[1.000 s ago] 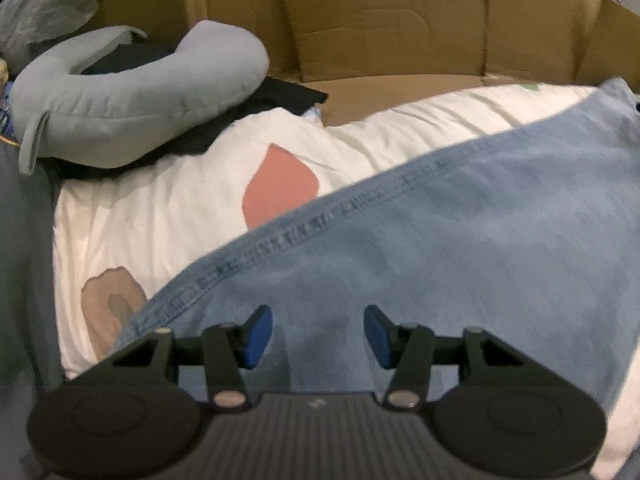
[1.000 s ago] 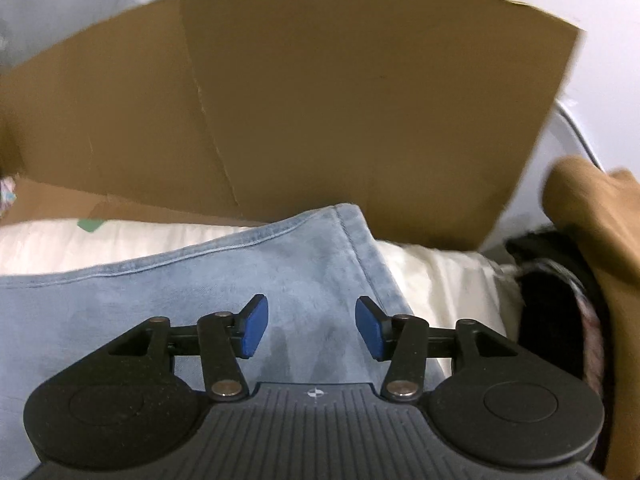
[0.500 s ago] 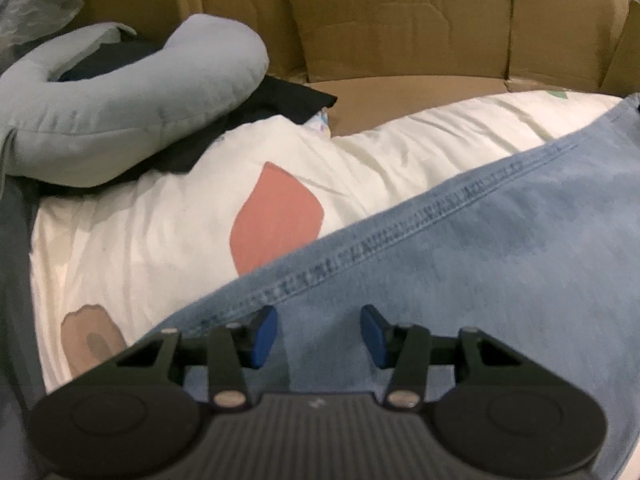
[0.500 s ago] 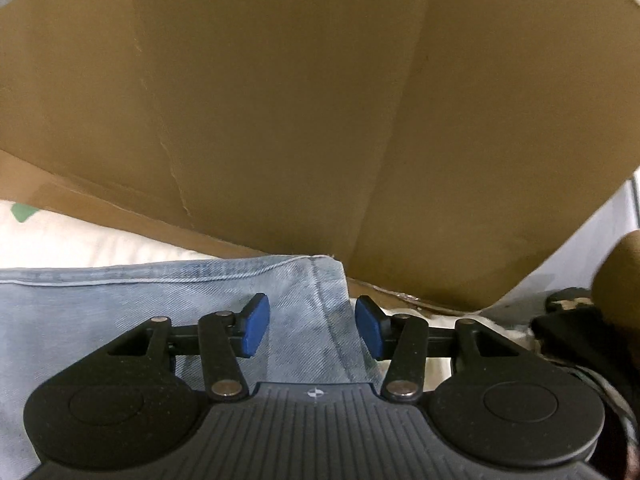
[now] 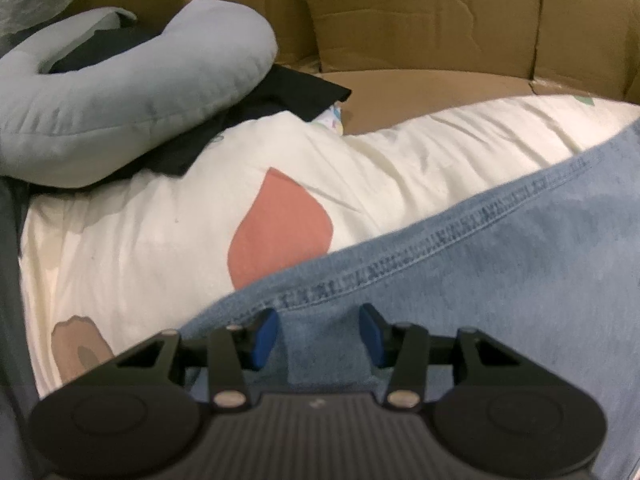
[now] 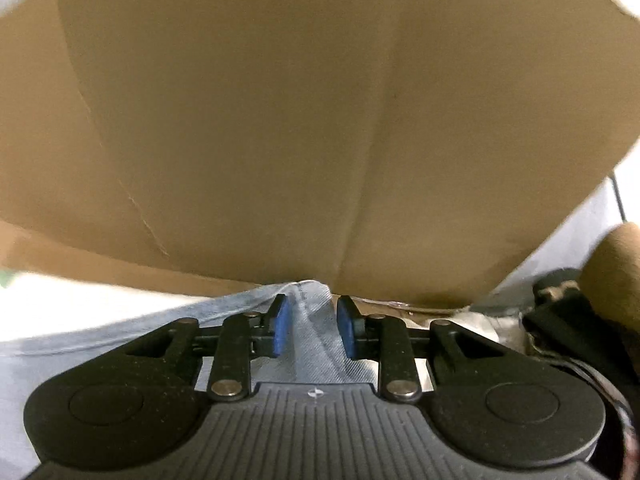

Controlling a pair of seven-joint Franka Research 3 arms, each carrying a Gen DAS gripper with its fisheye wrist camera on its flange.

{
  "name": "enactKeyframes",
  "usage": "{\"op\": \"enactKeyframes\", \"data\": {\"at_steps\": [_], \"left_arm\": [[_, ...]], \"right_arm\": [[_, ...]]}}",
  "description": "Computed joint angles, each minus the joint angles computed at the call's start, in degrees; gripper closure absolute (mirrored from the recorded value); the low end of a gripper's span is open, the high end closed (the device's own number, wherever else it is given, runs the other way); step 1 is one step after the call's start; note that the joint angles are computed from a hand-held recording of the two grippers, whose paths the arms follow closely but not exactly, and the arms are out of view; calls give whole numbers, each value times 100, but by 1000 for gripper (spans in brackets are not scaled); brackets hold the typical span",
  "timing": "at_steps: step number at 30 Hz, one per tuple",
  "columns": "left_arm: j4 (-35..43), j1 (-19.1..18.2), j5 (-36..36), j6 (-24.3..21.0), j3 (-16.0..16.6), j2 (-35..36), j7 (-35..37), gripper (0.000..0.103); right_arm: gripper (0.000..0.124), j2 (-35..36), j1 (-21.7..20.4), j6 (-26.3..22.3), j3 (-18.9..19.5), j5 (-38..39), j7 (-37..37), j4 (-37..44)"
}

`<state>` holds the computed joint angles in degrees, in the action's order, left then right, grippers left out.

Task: Fold clothes

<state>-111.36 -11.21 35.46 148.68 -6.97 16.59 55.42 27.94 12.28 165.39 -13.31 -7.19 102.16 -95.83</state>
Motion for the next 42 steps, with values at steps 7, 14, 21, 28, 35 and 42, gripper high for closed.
{"op": "enactKeyframes", "data": {"at_steps": [7, 14, 21, 28, 35, 42], "left_arm": [[-88, -54, 211, 141, -39, -150, -63, 75], [189, -130, -362, 396, -296, 22, 548, 74], [576, -311, -1058, 511, -528, 489, 1269, 71], [1207, -662, -1167, 548, -445, 1146, 1433, 68], [1728, -907, -1130, 676, -297, 1604, 1235, 68], [2286, -1135, -1002, 706, -222, 2009, 1167, 68]], "right_arm": [[69, -1164, -1318, 16, 1926, 2200, -2543, -1212], [69, -1528, -926, -248, 1874, 2680, -3562, -1761], [69, -1279, -564, -489, 1583, 2829, -3761, -1615], [66, -931, -375, -270, 1446, 2681, -3630, -1374], [65, -292, -176, -238, 1285, 2281, -3020, -586], [66, 311, -167, -419, 1257, 2089, -2676, 294]]}}
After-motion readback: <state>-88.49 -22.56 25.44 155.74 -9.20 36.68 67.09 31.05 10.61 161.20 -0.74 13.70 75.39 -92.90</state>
